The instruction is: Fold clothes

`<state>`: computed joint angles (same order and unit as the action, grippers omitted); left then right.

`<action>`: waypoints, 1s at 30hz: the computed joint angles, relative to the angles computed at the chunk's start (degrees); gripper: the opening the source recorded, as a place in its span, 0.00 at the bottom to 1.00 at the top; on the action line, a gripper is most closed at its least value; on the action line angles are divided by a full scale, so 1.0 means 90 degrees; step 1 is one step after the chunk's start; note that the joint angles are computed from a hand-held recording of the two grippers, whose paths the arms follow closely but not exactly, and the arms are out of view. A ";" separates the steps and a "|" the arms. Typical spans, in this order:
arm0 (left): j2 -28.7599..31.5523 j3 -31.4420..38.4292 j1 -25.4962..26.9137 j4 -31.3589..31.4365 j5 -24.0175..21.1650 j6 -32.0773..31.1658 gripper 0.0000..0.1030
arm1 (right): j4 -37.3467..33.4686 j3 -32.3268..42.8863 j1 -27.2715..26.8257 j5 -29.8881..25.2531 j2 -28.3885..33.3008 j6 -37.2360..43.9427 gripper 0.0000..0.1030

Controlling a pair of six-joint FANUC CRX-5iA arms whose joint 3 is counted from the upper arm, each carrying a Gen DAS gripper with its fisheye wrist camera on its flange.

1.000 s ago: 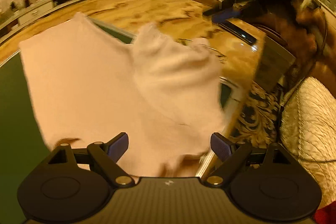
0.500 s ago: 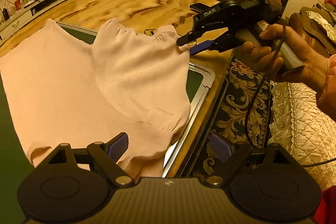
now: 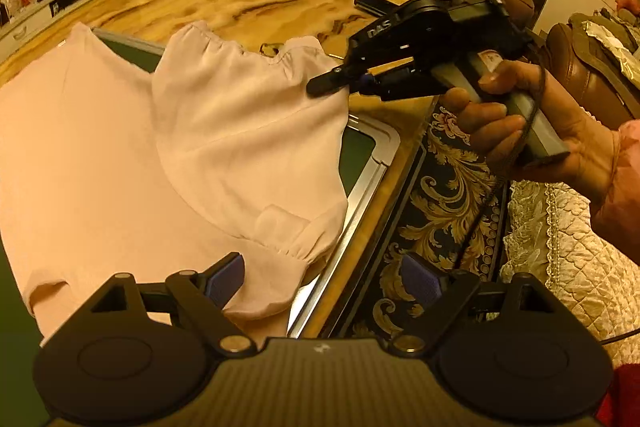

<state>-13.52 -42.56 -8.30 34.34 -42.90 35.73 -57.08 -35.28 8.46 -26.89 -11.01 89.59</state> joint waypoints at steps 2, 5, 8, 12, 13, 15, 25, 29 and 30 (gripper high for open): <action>0.0095 0.0040 0.0026 -0.0008 -0.0044 0.0059 0.87 | -0.0219 -0.0037 -0.0062 0.0041 -0.0051 0.0218 0.04; 0.0185 0.0067 0.0056 0.0005 -0.0080 0.0081 0.87 | -0.0528 -0.0095 -0.0090 0.0206 -0.0294 0.0539 0.03; 0.0202 0.0041 0.0071 0.0091 -0.0102 -0.0058 0.87 | 0.0206 -0.0094 0.0476 0.0666 -0.0591 -0.0267 0.03; 0.0219 -0.0035 0.0129 0.0335 -0.0169 -0.0400 0.87 | 0.2274 0.0080 0.1681 0.1273 -0.0696 -0.1881 0.03; 0.0219 -0.0055 0.0145 0.0386 -0.0174 -0.0467 0.87 | 0.2390 0.0329 0.1772 0.1127 -0.0551 -0.1707 0.03; 0.0200 -0.0097 0.0185 0.0467 -0.0177 -0.0548 0.87 | 0.2843 0.0946 0.2020 0.0736 -0.0085 -0.1449 0.03; 0.0121 -0.0255 0.0664 0.0709 -0.0334 -0.0566 0.89 | 0.4896 0.4653 0.3170 -0.1717 0.3274 -0.1415 0.13; 0.0109 -0.0352 0.0885 0.0812 -0.0408 -0.0702 0.89 | 0.4780 0.4850 0.3204 -0.1803 0.3367 -0.0923 0.24; 0.0112 -0.0377 0.0921 0.0846 -0.0418 -0.0722 0.89 | 0.4759 0.4715 0.3188 -0.1668 0.3235 -0.0899 0.27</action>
<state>-12.52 -45.95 -0.01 41.95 -46.66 29.23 -14.26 7.15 37.15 -41.90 18.11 81.50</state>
